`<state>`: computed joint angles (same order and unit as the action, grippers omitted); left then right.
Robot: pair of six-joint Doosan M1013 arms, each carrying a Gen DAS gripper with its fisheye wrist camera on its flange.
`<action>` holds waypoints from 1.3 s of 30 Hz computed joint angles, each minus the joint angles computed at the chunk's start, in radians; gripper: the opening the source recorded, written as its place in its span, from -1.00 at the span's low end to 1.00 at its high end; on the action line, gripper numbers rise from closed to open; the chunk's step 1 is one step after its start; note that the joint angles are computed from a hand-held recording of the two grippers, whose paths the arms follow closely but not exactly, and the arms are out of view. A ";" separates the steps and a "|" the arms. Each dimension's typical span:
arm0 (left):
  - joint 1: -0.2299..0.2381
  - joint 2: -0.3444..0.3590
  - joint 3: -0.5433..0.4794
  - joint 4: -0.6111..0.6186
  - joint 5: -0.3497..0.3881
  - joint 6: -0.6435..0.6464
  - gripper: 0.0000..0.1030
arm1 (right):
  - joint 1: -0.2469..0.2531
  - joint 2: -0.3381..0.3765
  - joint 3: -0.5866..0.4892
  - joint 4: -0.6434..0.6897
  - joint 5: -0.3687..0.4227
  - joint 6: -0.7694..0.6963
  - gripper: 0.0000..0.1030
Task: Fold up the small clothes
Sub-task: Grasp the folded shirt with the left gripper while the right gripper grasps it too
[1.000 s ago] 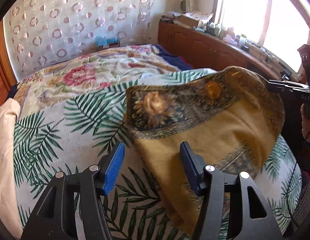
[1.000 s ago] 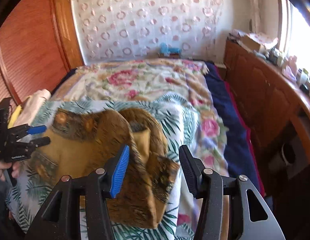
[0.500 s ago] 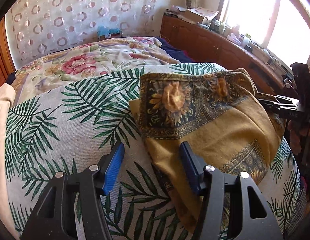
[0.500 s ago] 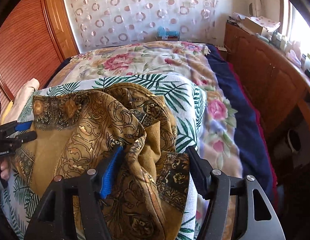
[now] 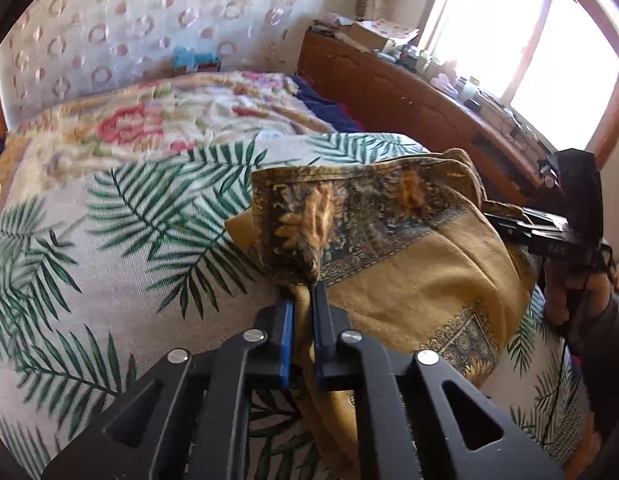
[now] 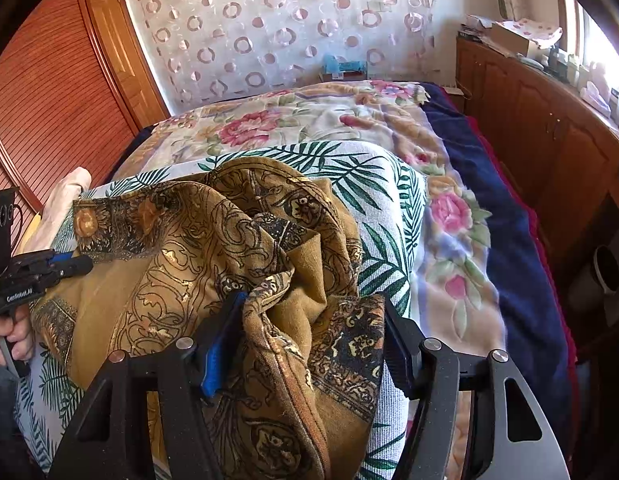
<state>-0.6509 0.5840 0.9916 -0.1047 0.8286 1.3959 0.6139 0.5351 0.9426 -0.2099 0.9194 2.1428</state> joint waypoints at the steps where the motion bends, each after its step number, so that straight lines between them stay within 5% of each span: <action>1: -0.013 -0.019 0.025 0.075 -0.042 -0.020 -0.86 | -0.001 -0.001 0.001 0.005 -0.003 -0.001 0.28; 7: -0.021 -0.098 0.103 0.141 -0.132 -0.037 -0.87 | 0.004 -0.001 -0.014 0.030 -0.009 0.000 0.28; 13: -0.001 -0.142 0.165 0.209 -0.139 -0.124 -0.88 | 0.013 0.019 -0.046 0.047 -0.017 -0.055 0.28; 24: 0.007 -0.134 0.193 0.216 -0.138 -0.160 -0.88 | -0.004 0.102 -0.147 0.135 0.043 -0.129 0.28; 30: 0.009 -0.144 0.204 0.181 -0.166 -0.125 -0.88 | -0.022 0.101 -0.137 0.243 0.012 -0.199 -0.46; 39: 0.005 -0.233 0.302 0.217 -0.285 -0.172 -0.88 | 0.030 0.083 -0.108 0.070 -0.102 -0.133 -0.70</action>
